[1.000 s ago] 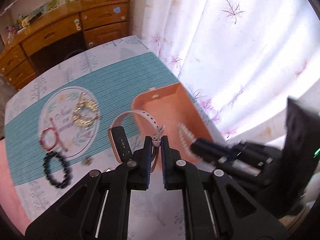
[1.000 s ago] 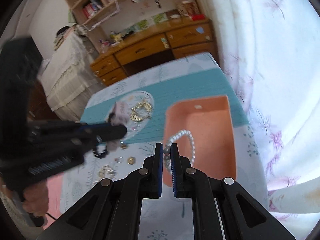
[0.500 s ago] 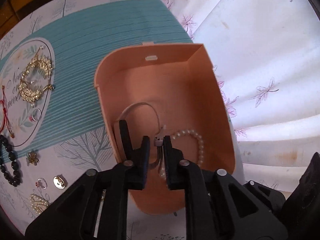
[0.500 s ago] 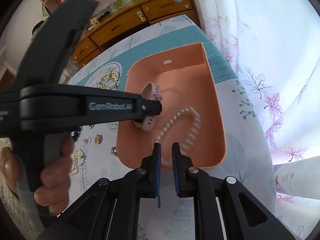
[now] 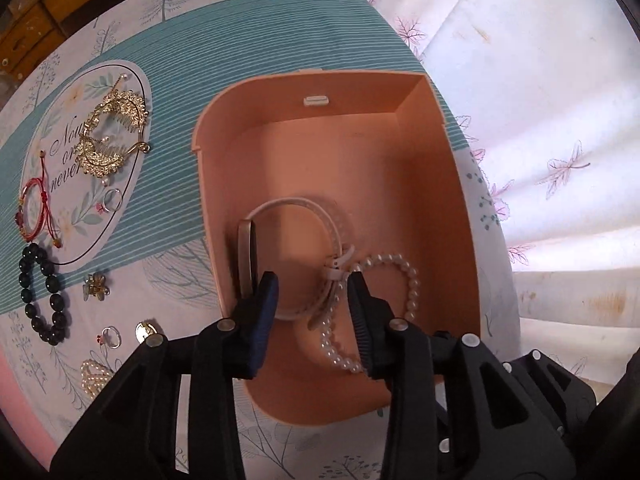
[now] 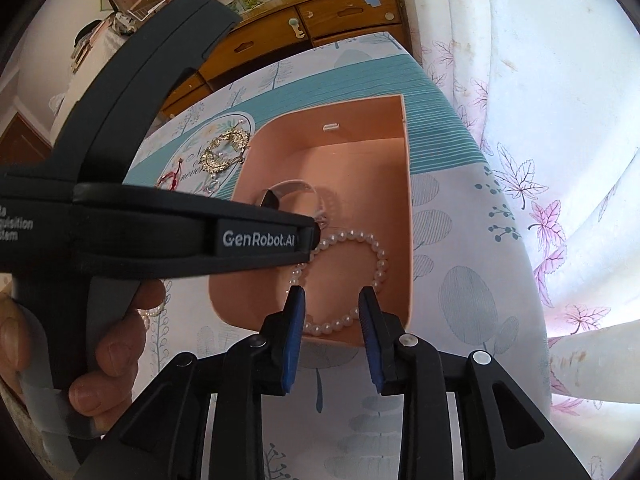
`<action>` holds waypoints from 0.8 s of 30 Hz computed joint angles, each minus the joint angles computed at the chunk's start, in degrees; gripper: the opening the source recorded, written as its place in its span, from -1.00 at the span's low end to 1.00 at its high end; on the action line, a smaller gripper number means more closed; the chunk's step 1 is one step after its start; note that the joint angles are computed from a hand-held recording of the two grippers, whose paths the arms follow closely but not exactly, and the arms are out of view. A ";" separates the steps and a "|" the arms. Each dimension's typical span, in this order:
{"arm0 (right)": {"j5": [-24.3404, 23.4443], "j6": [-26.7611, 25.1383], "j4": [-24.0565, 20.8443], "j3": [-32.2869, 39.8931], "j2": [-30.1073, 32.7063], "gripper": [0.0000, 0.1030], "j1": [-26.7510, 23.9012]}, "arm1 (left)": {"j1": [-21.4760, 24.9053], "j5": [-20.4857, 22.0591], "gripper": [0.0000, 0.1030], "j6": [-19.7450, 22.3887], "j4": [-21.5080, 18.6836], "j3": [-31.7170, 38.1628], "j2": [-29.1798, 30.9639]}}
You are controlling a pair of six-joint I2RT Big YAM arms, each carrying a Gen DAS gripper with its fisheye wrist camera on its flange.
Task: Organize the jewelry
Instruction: 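Carry the watch band and pearl bracelet into the pink tray and open both grippers, then grasp the black bead bracelet with the left gripper while the right grasps the gold leaf hair clip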
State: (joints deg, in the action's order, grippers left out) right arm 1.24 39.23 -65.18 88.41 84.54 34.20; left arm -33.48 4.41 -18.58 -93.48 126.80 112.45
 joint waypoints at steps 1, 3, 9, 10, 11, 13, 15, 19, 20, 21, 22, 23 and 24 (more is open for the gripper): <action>-0.29 -0.02 0.18 0.01 -0.05 -0.46 0.05 | -0.14 -0.06 -0.31 0.08 0.37 -0.63 -0.76; 0.00 0.02 0.23 0.38 -0.01 -0.46 0.51 | 0.06 0.02 -0.22 0.32 1.93 -2.91 -3.00; 1.47 -0.76 -0.68 1.67 -0.39 -0.45 1.85 | 0.56 -1.25 0.07 -0.27 5.52 -8.64 -9.79; 1.82 -0.84 -0.92 1.96 -0.42 -0.45 2.23 | 0.90 -1.20 0.07 -0.25 5.98 -9.39 -11.02; 2.12 -0.94 -1.15 2.28 -0.39 -0.45 2.58 | 1.34 -0.85 0.07 -0.09 6.41 -10.06 -12.00; 2.38 -1.06 -1.50 2.77 -0.40 -0.45 3.12 | 1.98 -0.76 0.07 -0.99 7.29 -12.43 -14.95; 2.30 -1.31 -1.48 3.09 -0.28 -0.45 3.60 | 2.81 -1.19 0.07 -1.98 8.03 -14.73 -18.04; 3.34 -1.78 -2.54 5.01 0.47 -0.45 5.35 | 5.14 -2.13 0.07 -2.10 8.28 -21.27 -23.14; 3.76 -2.08 -2.86 5.71 0.79 -0.45 5.83 | 6.02 -1.94 0.07 -2.32 8.63 -23.45 -24.77; 4.07 -2.31 -3.14 6.34 1.05 -0.45 6.23 | 6.95 -2.14 0.07 -2.46 9.08 -25.65 -26.46; 4.37 -2.72 -3.40 7.15 1.43 -0.45 6.64 | 7.88 -2.67 0.07 -2.47 9.47 -27.60 -27.99; 4.57 -3.16 -3.68 8.03 1.87 -0.45 7.03 | 8.80 -3.33 0.07 -2.34 9.62 -29.43 -29.52; 4.68 -3.59 -4.01 8.98 2.38 -0.45 7.36 | 9.56 -4.28 0.06 -2.22 9.58 -30.77 -30.53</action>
State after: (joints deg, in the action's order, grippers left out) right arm 5.92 35.64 -69.20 97.39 86.92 41.56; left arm -23.92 0.13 -20.80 -83.90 96.03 81.92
